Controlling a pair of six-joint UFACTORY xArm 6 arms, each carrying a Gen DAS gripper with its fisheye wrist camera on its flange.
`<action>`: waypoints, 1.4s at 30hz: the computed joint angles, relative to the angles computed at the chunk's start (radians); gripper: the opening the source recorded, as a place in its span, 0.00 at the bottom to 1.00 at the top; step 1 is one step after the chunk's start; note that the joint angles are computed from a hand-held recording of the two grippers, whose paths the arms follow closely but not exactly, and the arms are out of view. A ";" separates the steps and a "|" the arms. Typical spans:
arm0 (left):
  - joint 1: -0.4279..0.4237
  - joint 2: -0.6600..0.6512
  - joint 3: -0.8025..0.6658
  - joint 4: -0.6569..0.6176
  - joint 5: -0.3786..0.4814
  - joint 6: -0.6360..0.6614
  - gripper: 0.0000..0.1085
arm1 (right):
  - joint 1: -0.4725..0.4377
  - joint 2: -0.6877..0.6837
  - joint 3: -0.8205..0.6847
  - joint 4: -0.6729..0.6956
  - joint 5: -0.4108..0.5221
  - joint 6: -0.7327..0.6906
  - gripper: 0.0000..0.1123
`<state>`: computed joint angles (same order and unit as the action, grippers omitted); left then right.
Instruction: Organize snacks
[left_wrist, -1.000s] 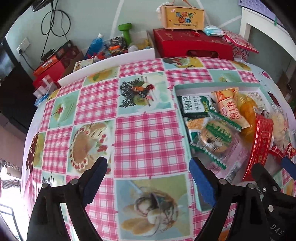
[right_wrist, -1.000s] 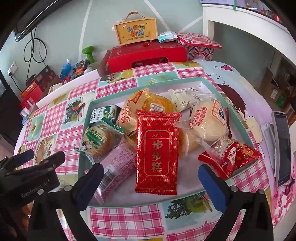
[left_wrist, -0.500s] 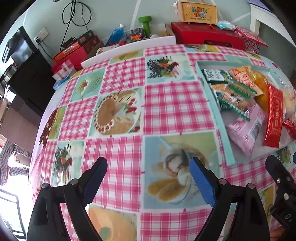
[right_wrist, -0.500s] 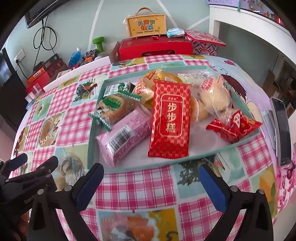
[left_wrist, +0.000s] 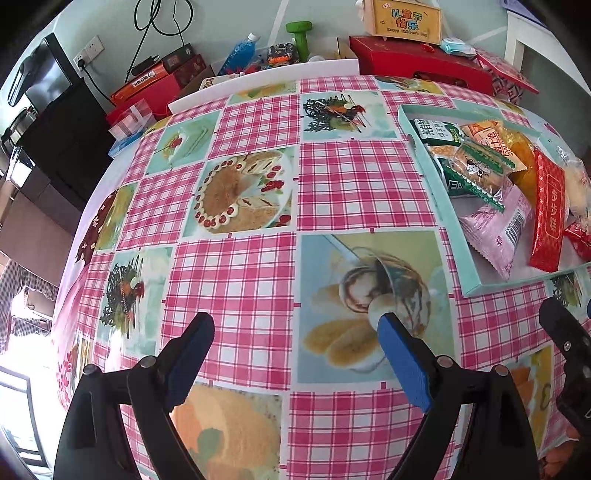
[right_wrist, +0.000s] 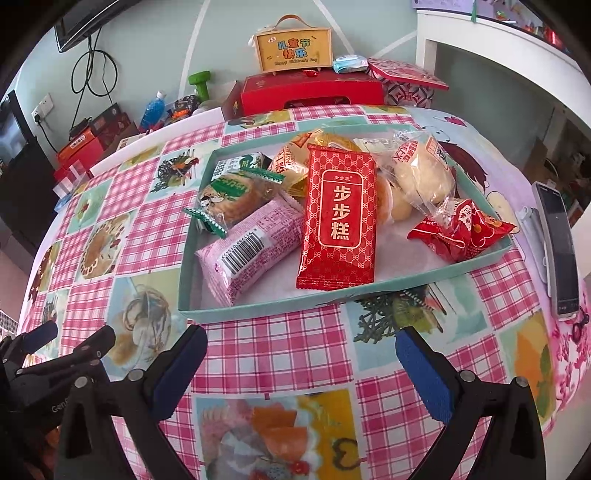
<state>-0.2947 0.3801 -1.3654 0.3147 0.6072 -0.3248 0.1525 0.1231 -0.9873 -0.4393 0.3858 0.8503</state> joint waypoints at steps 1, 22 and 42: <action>0.000 0.001 0.000 -0.007 -0.001 0.005 0.83 | 0.001 0.002 -0.002 0.002 0.002 -0.006 0.92; 0.005 0.010 -0.016 -0.068 -0.002 0.056 0.83 | -0.003 0.001 -0.003 -0.013 0.013 -0.004 0.92; 0.007 0.018 -0.027 -0.068 0.014 0.051 0.83 | -0.004 0.001 -0.002 0.002 0.018 -0.011 0.92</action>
<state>-0.2882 0.3976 -1.3923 0.2464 0.6207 -0.2734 0.1482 0.1243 -0.9893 -0.4369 0.4042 0.8389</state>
